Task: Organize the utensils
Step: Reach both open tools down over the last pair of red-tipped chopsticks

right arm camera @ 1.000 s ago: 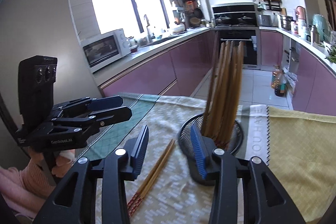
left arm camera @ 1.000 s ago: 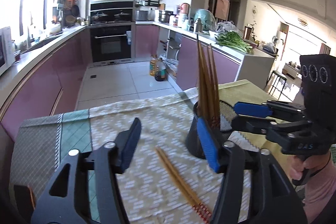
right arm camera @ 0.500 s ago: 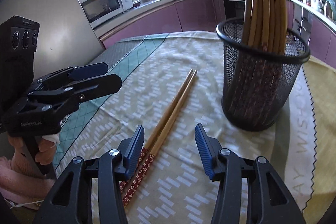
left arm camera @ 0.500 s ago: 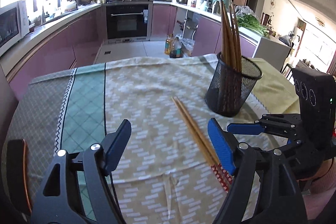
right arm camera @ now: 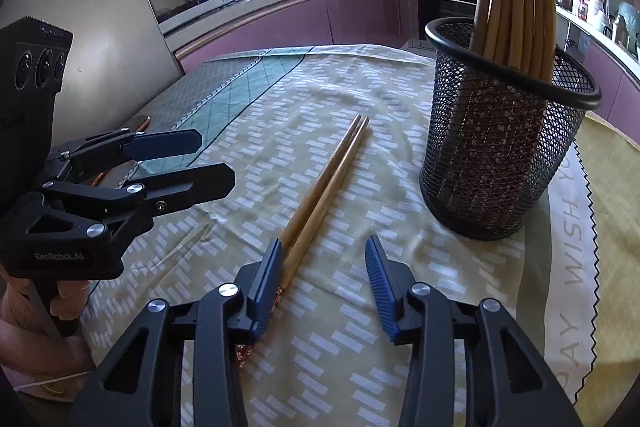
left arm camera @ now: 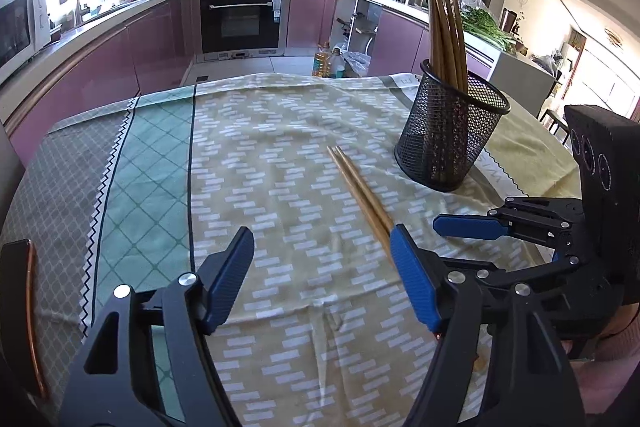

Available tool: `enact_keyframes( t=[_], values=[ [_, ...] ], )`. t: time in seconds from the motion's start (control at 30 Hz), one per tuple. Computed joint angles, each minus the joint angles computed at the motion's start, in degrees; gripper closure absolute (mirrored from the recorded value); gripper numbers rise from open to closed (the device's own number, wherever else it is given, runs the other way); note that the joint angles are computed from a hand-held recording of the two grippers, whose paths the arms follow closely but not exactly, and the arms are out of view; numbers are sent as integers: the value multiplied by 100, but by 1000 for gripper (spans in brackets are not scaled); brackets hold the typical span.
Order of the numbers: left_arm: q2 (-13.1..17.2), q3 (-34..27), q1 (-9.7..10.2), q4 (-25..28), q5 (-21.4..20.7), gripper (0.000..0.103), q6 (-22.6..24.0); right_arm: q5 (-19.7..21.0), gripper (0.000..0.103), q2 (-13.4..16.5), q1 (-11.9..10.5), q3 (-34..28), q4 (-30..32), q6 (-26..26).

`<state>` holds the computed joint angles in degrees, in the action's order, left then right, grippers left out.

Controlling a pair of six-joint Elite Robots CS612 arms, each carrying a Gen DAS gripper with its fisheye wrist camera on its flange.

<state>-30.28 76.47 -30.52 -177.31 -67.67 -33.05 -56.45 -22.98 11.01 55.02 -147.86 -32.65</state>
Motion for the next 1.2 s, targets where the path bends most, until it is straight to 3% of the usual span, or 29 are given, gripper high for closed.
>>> enact_keyframes(
  t=[0.23,0.53,0.7,0.93,1.07,1.2],
  values=[
    [44,-113,18,156,-135,39,116,-16,69,34,-1,-93,91,62],
    [205,-533,114,795,-618,52,220,160,74,47,-76,-179,376,142],
    [309,-770,126,997,-768,54,416,195,76,54,-97,-189,411,151],
    [441,-1078,128,1406,-765,66,581,210,76,70,-99,-237,472,120],
    [455,-1121,157,1432,-885,81,594,189,76,70,-95,-239,456,121],
    [434,-1066,173,1380,-941,85,614,130,76,95,-67,-280,409,127]
  ],
)
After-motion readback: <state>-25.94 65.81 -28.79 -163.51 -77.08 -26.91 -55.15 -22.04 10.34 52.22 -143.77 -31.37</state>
